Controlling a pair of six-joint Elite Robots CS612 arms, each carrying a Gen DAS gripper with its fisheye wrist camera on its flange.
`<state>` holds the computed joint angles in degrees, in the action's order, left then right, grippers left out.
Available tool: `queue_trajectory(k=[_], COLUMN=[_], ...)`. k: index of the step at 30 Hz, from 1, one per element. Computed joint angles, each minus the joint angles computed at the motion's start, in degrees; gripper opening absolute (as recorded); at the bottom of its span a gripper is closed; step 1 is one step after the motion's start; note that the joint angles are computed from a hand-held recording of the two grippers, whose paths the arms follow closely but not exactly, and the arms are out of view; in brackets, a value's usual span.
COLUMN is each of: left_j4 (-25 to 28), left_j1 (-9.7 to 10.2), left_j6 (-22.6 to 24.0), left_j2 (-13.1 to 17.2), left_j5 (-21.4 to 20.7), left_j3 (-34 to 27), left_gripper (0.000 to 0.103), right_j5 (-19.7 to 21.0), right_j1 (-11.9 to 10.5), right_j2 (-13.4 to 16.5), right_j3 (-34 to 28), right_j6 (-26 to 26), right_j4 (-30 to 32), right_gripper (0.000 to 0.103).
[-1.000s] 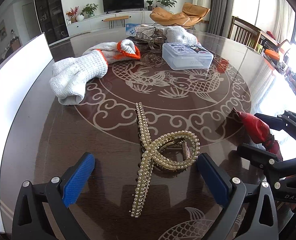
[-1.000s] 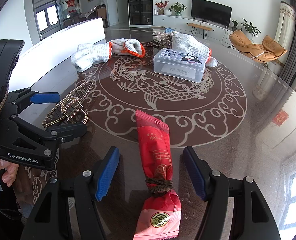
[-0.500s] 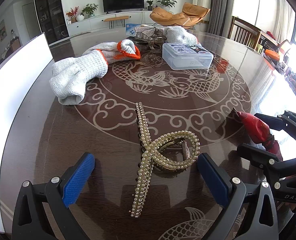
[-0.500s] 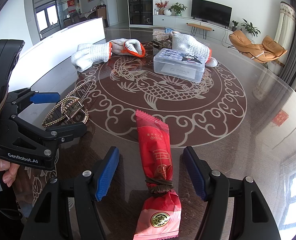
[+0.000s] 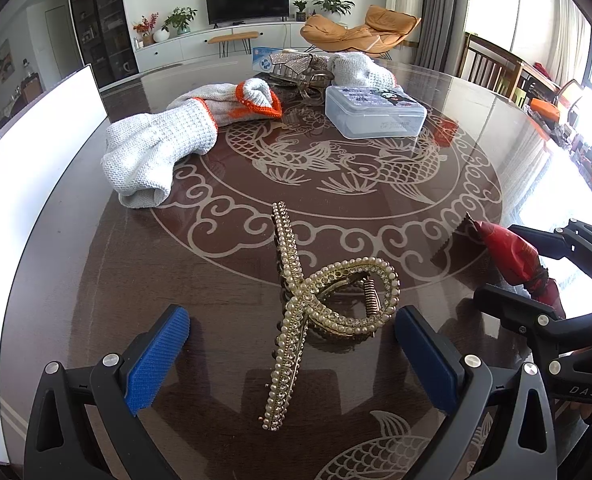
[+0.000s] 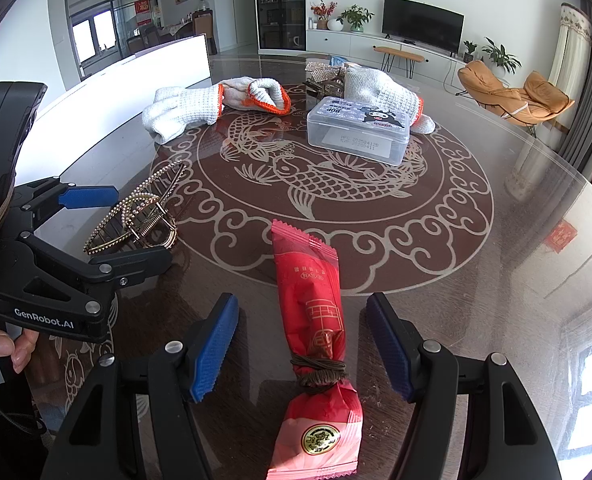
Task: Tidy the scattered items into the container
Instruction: 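Hold the red packet in the right tool above the table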
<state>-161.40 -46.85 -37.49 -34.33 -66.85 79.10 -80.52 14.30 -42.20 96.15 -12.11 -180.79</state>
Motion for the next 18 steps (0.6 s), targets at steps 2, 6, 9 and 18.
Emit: queue_trajectory(k=[2, 6, 9, 18], left_j4=[0.0, 0.2, 0.2, 0.2], left_j1=[-0.01, -0.05, -0.1, -0.1], left_j6=[-0.2, -0.5, -0.7, -0.7], left_j2=[0.0, 0.1, 0.1, 0.1], left_j5=[0.1, 0.3, 0.4, 0.4], left_j3=[0.0, -0.1, -0.1, -0.1], left_gripper=[0.103, 0.103, 0.103, 0.103], right_j5=[0.0, 0.0, 0.0, 0.0], right_j1=[0.0, 0.0, 0.0, 0.0], right_j2=[0.0, 0.0, 0.0, 0.0], right_j3=[0.0, 0.0, 0.0, 0.0], right_j6=[0.0, 0.0, 0.0, 0.0], right_j4=[0.0, 0.0, 0.0, 0.0], right_gripper=[0.067, 0.067, 0.067, 0.068])
